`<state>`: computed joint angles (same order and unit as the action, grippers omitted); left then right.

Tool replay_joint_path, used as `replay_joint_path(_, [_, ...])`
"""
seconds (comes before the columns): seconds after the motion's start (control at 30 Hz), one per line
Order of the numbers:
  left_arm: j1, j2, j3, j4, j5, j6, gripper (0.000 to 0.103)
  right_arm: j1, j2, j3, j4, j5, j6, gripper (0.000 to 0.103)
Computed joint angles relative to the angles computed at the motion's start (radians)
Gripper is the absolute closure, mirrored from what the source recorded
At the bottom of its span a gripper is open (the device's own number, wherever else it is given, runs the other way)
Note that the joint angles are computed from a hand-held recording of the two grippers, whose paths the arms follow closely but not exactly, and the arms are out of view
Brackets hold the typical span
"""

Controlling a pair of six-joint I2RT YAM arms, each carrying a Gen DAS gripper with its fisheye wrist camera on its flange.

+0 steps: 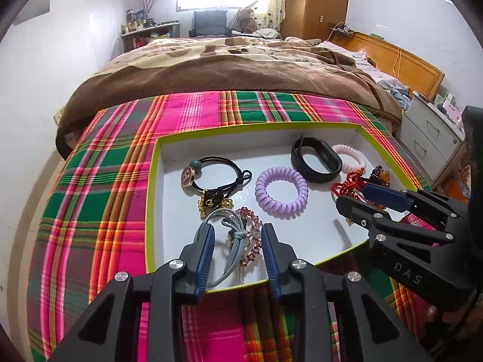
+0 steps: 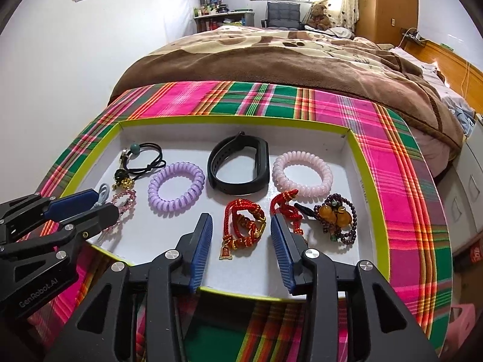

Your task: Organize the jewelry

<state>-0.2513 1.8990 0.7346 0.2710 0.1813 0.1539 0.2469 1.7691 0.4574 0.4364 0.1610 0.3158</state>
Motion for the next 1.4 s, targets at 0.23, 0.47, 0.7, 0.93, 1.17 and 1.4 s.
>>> replay_joint_path(0.23, [-0.019,-0.110,-0.107,0.044,-0.055,-0.022,0.071,0.052,-0.105,-0.077,-0.001,0.054,0.051,0.062])
replay_joint_path(0.47, [-0.024,-0.228,-0.216,0.066,-0.099,-0.083,0.071,0.127,-0.207,-0.152,-0.019,0.129,0.132,0.059])
replay_joint_path(0.7, [-0.036,-0.329,-0.298,0.069,-0.133,-0.088,0.071,0.211,-0.357,-0.213,-0.089,0.204,0.215,0.050])
replay_joint_path(0.93, [-0.040,-0.421,-0.367,0.064,-0.115,-0.102,0.071,0.294,-0.400,-0.250,-0.125,0.270,0.285,0.050])
replay_joint_path(1.17, [-0.033,-0.493,-0.420,0.070,-0.109,-0.105,0.071,0.368,-0.432,-0.266,-0.167,0.322,0.339,0.050])
replay_joint_path(1.4, [-0.030,-0.506,-0.425,0.061,-0.118,-0.106,0.071,0.395,-0.453,-0.266,-0.192,0.341,0.356,0.050])
